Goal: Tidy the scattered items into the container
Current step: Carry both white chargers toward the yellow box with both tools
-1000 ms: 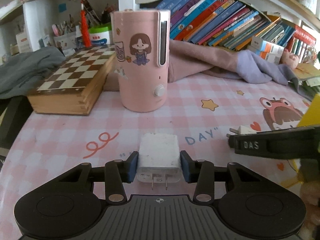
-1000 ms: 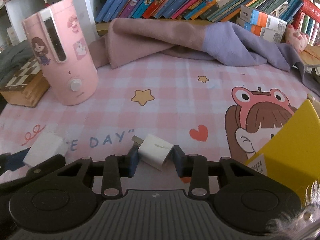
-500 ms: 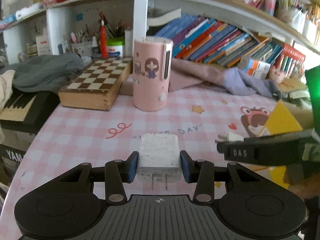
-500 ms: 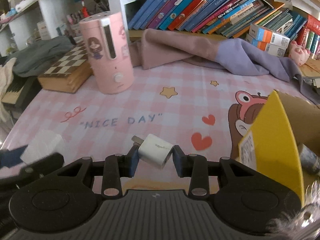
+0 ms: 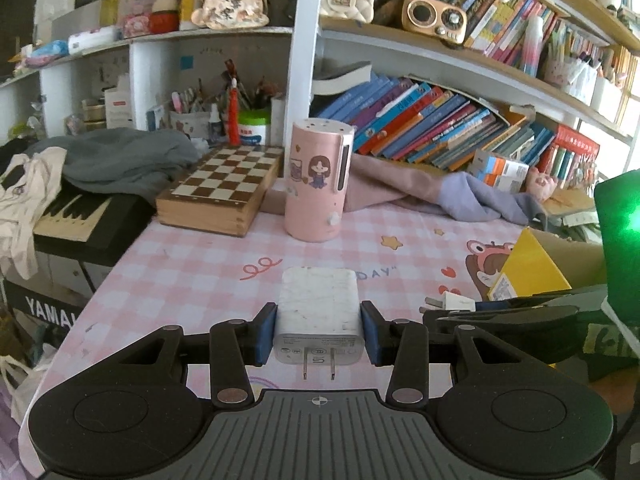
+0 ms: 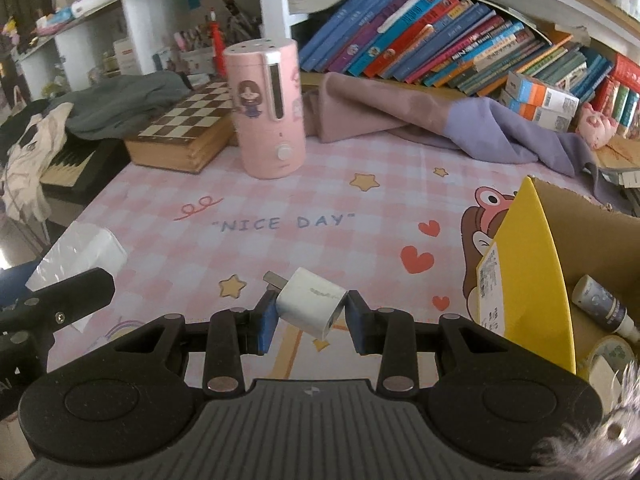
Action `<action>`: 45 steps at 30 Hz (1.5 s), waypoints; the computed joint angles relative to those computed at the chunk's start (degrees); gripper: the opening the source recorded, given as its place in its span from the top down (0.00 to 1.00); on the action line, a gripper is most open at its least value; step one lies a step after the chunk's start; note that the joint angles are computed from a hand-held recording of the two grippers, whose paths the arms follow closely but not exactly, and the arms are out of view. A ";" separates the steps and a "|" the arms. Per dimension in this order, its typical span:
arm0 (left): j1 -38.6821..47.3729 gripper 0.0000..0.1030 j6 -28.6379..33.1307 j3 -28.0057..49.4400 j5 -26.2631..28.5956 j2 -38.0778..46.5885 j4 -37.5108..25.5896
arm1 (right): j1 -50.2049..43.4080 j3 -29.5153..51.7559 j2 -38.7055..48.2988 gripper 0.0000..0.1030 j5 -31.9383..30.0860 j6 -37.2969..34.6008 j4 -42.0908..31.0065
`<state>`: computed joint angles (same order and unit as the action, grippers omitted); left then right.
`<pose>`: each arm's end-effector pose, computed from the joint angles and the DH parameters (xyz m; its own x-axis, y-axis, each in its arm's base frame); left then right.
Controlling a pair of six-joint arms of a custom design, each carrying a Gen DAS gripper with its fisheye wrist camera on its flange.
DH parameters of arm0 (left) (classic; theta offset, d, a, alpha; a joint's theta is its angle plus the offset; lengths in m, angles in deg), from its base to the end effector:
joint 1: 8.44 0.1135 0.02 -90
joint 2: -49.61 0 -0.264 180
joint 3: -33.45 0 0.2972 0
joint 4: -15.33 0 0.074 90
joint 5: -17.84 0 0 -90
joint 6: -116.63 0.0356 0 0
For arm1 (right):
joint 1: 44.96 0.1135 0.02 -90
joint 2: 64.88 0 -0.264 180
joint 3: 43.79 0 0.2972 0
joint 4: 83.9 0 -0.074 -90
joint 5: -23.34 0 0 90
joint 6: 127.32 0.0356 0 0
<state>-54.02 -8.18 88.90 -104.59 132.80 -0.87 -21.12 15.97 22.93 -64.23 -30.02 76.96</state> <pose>0.2423 -0.2199 0.1651 -0.5886 -0.0878 -0.8036 -0.0042 0.9944 -0.1055 0.3177 0.1387 0.1572 -0.7135 -0.1765 -0.6780 -0.2891 0.9557 0.0555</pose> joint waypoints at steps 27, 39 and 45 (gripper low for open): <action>-14.37 0.59 -8.34 -9.85 -9.37 -17.07 -7.84 | 10.76 -16.91 -28.45 0.67 9.52 5.54 -8.87; -26.43 0.59 -16.14 -10.10 -16.47 -21.25 -18.37 | 19.80 -24.77 -47.59 0.67 17.59 16.38 -21.07; -31.61 0.59 -22.02 -9.07 -19.05 -21.02 -23.84 | 24.91 -26.63 -55.03 0.67 21.41 21.13 -27.70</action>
<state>-85.63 -30.21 79.84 -123.64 111.78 -24.70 3.79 -10.66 -32.10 -42.82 -8.89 49.26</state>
